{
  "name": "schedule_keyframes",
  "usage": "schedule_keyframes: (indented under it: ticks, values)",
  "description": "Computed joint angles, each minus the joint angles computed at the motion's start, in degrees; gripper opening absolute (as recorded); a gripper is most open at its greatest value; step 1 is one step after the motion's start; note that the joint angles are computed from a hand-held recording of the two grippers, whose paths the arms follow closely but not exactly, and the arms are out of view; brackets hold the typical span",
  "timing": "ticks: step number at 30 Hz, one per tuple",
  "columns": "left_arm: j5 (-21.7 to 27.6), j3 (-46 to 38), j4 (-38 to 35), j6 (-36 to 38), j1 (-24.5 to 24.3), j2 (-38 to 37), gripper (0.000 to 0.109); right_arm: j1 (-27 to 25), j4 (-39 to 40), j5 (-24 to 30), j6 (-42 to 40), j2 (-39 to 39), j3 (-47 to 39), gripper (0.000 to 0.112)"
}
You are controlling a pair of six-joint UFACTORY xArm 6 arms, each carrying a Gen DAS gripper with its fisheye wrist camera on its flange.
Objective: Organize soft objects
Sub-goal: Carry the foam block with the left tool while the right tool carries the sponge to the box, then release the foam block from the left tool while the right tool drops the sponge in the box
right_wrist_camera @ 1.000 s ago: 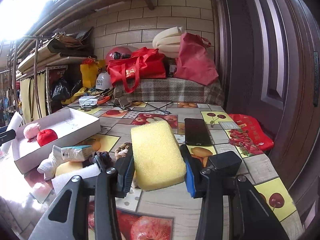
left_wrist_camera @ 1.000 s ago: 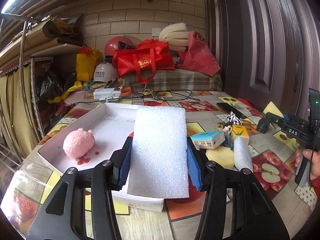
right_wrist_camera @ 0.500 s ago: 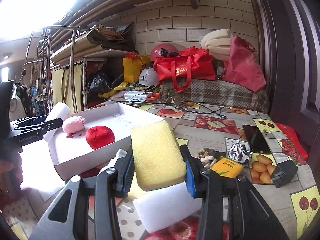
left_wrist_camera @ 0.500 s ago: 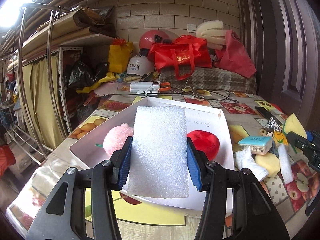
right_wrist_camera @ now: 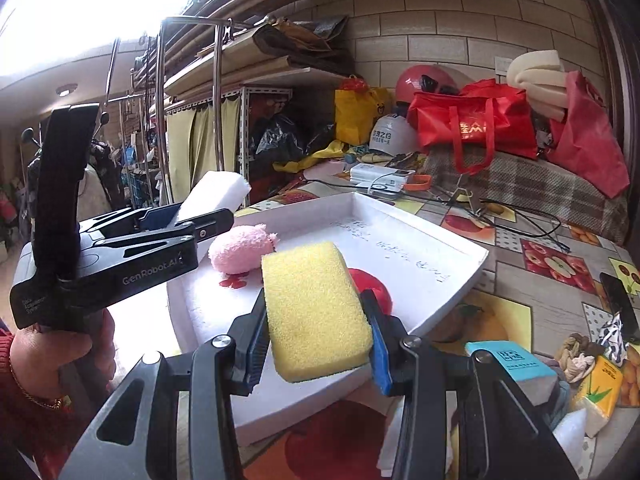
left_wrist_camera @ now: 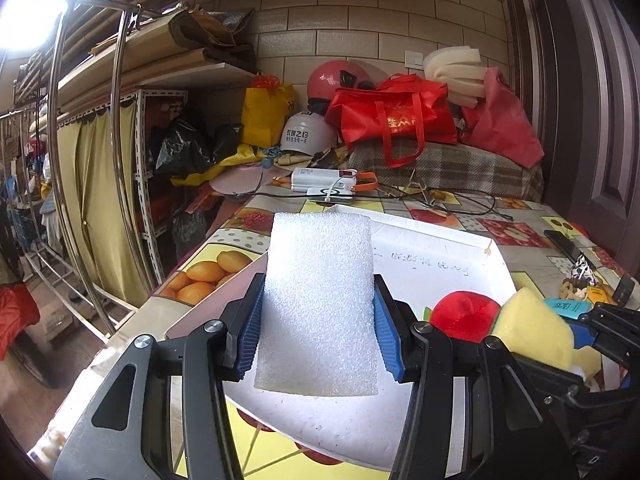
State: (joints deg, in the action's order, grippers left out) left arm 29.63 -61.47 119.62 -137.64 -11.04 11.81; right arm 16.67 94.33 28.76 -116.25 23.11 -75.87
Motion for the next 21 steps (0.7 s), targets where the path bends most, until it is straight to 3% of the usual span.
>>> schedule_keyframes:
  ticks: [5,10,15,18,21]
  values:
    - [-3.55,-3.49,1.43,0.21,1.30,2.26,0.050,2.17,-16.39,-0.42,14.12,3.79,-3.88,0.042]
    - [-7.51,-7.04,1.83,1.75,2.49,4.59,0.050,2.94,-27.20,-3.72,27.69,7.76,-8.15,0.042]
    - [-10.56,-8.80,2.52,1.55,3.48,5.65,0.050,3.01,-26.64,-12.61,36.75,12.29,-14.18,0.042]
    - [-11.87,-10.27,2.46,2.63,3.67,6.64,0.050,2.31,-27.02,-12.98,41.13,13.14,-15.46,0.042]
    - [-12.69,-12.30,-0.74,6.95,3.65,8.24,0.050,2.53,-24.45,-13.01,38.44,12.28,-14.61,0.043]
